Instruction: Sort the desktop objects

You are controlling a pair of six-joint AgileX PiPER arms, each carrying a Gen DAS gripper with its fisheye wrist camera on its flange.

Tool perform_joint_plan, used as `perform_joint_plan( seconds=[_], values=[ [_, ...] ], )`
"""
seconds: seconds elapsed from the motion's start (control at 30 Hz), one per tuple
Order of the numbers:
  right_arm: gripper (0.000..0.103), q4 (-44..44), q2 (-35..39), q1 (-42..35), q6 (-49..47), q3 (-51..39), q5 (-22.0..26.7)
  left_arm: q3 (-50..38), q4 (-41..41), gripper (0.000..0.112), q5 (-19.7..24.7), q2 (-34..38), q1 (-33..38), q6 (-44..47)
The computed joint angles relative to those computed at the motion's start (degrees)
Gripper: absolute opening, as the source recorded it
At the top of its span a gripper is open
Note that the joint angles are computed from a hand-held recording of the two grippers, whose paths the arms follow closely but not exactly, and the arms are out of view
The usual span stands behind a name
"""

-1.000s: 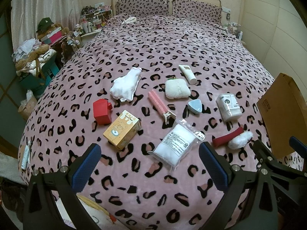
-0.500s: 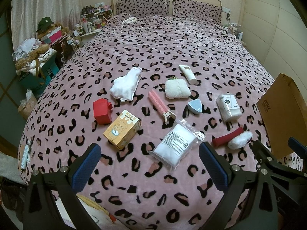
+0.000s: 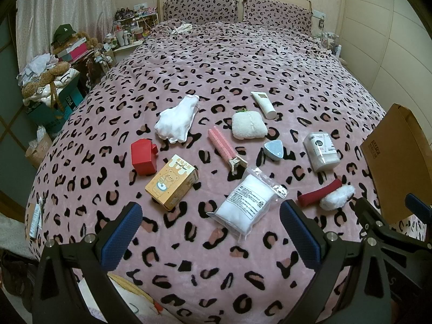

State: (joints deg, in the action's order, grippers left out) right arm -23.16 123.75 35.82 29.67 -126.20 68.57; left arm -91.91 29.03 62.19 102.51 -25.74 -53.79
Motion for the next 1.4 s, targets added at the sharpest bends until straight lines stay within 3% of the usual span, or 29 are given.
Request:
perform_joint_plan(
  seconds=[0.47, 0.83, 1.13, 1.23, 1.4],
  values=[
    [0.101, 0.16, -0.65, -0.22, -0.08, 0.71, -0.51, 1.37, -0.07, 0.103, -0.83, -0.86, 0.55, 0.18],
    [0.101, 2.30, -1.91, 0.42, -1.22, 4.01, -1.65, 9.99, -0.30, 0.103, -3.60, -6.60, 0.89, -1.13],
    [0.101, 13.99, -11.90, -2.02, -1.47, 22.29, -15.80, 21.90, 5.32, 0.103, -7.23, -17.77, 1.30, -5.05],
    [0.101, 16.93, -11.97, -1.55, -0.75, 24.74, -15.34, 26.78, 3.82, 0.103, -10.89, -22.37, 3.95, -2.10],
    [0.101, 20.55, -9.65, 0.14, 0.64, 24.43, -14.76, 29.79, -2.07, 0.103, -12.50, -23.78, 11.42, 4.96]
  ],
)
